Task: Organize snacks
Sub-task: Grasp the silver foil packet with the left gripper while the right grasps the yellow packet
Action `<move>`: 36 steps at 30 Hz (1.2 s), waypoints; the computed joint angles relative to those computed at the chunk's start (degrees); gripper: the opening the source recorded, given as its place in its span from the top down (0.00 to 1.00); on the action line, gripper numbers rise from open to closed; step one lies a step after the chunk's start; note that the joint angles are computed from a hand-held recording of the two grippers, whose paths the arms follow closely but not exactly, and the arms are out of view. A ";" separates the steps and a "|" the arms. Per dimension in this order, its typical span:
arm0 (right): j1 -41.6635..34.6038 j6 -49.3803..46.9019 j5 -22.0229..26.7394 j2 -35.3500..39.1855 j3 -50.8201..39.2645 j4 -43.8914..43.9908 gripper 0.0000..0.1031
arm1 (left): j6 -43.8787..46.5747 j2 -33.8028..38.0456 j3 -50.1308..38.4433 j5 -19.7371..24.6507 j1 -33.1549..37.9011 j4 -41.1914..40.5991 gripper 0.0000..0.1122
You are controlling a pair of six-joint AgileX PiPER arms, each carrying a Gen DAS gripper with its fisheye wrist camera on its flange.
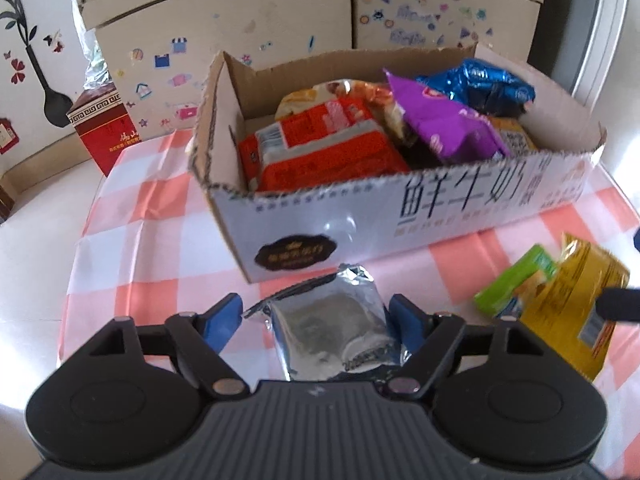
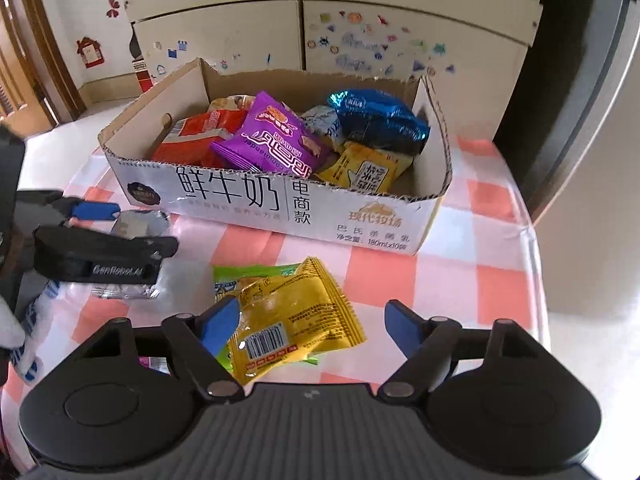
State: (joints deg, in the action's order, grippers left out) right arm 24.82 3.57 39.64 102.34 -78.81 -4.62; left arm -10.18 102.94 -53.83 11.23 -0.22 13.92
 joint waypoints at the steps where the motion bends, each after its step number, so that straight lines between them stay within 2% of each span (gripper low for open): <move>1: -0.05 0.30 -0.34 0.16 0.04 0.53 0.18 | 1.44 -0.40 0.66 -0.27 0.36 -0.27 0.31; 3: -0.23 0.69 -1.20 0.76 -0.08 1.74 0.19 | 4.35 -1.33 1.69 -0.25 1.04 -1.30 0.32; 8: 0.45 0.40 -1.02 2.72 -0.76 1.01 0.35 | 19.35 -4.08 4.59 0.14 4.37 -12.60 0.35; 11: 0.53 -3.43 -2.32 2.49 0.80 1.96 0.36 | 28.53 -6.02 6.73 0.84 6.36 -19.14 0.36; 14: -0.20 -11.02 -2.09 1.92 1.72 5.10 0.37 | 33.34 -8.34 9.23 1.37 7.74 -21.64 0.36; 20: -3.55 -25.79 4.20 0.70 1.07 11.14 0.37 | 42.30 -12.95 14.23 2.37 9.96 -27.28 0.36; 23: -5.00 -26.99 6.07 -0.25 1.42 10.36 0.37 | 47.18 -14.65 16.31 2.32 10.51 -30.86 0.35; 27: -6.77 -24.68 6.82 -1.24 1.29 13.06 0.31 | 48.05 -14.87 16.45 2.54 10.41 -31.04 0.30; 29: -6.74 -23.54 6.13 -1.73 1.23 14.38 0.23 | 47.17 -14.29 15.66 3.24 10.45 -30.76 0.29; 33: -6.25 -20.71 2.03 -1.58 0.43 13.79 0.20 | 48.44 -13.18 14.84 3.94 11.09 -33.37 0.24; 36: -6.90 -18.17 1.51 1.02 -1.49 15.94 0.21 | 50.33 -12.74 14.48 4.49 11.72 -35.64 0.23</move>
State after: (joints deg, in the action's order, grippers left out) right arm 17.93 -14.59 41.15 103.36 -80.29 11.32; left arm 40.15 90.20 -39.35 15.72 11.50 -21.73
